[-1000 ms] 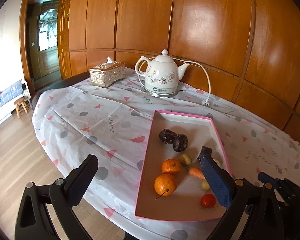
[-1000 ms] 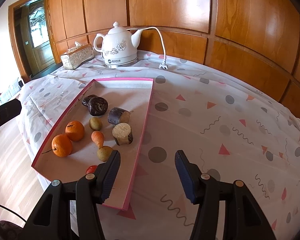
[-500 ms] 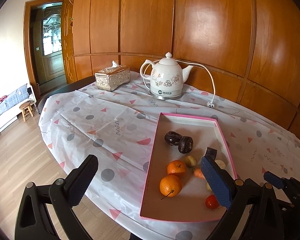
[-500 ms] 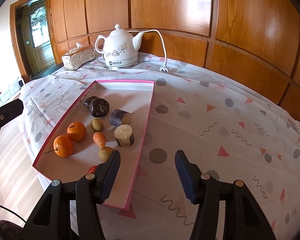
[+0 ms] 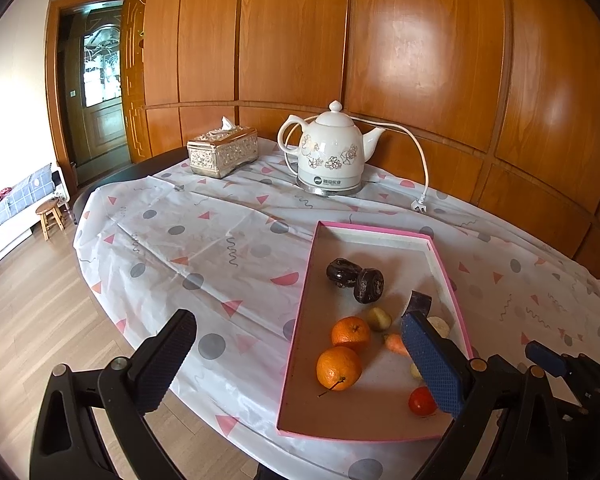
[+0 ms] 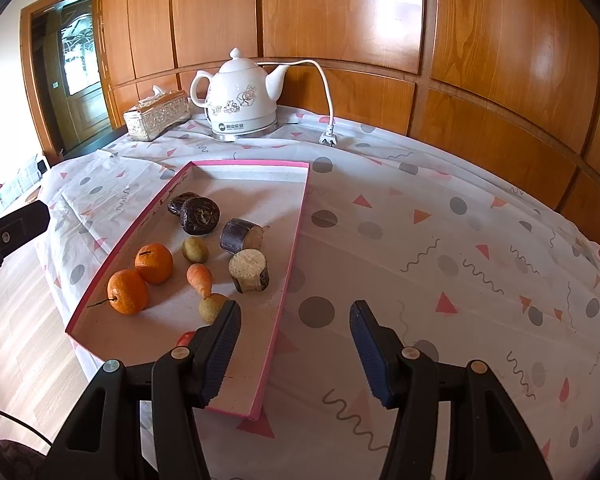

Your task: Organize fruits

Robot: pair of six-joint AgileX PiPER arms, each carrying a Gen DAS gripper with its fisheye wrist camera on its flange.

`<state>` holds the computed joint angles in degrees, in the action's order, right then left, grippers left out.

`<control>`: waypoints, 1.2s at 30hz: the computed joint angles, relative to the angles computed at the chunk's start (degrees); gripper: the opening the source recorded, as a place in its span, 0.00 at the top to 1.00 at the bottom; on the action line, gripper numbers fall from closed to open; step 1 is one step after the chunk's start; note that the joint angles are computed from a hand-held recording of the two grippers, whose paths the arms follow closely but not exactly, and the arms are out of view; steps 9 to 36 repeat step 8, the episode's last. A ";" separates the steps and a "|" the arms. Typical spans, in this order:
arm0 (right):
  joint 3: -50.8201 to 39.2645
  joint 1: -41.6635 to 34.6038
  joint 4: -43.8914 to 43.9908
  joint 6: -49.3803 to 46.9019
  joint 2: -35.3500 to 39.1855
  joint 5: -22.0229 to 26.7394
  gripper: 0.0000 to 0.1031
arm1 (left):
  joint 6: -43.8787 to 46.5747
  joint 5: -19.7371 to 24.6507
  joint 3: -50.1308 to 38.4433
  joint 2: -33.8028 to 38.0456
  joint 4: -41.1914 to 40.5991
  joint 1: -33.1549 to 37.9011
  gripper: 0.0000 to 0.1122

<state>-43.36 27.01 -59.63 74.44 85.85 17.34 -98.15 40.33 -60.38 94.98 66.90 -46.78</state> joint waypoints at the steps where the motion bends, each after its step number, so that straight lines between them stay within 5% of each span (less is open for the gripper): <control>1: -0.03 -0.03 0.10 -0.05 0.08 -0.05 0.44 | -0.10 -0.07 0.08 -0.05 0.13 -0.01 0.09; 36: 0.73 -1.06 -1.32 1.46 -0.52 -0.86 0.44 | -0.15 -0.71 0.05 0.36 -0.10 0.23 0.09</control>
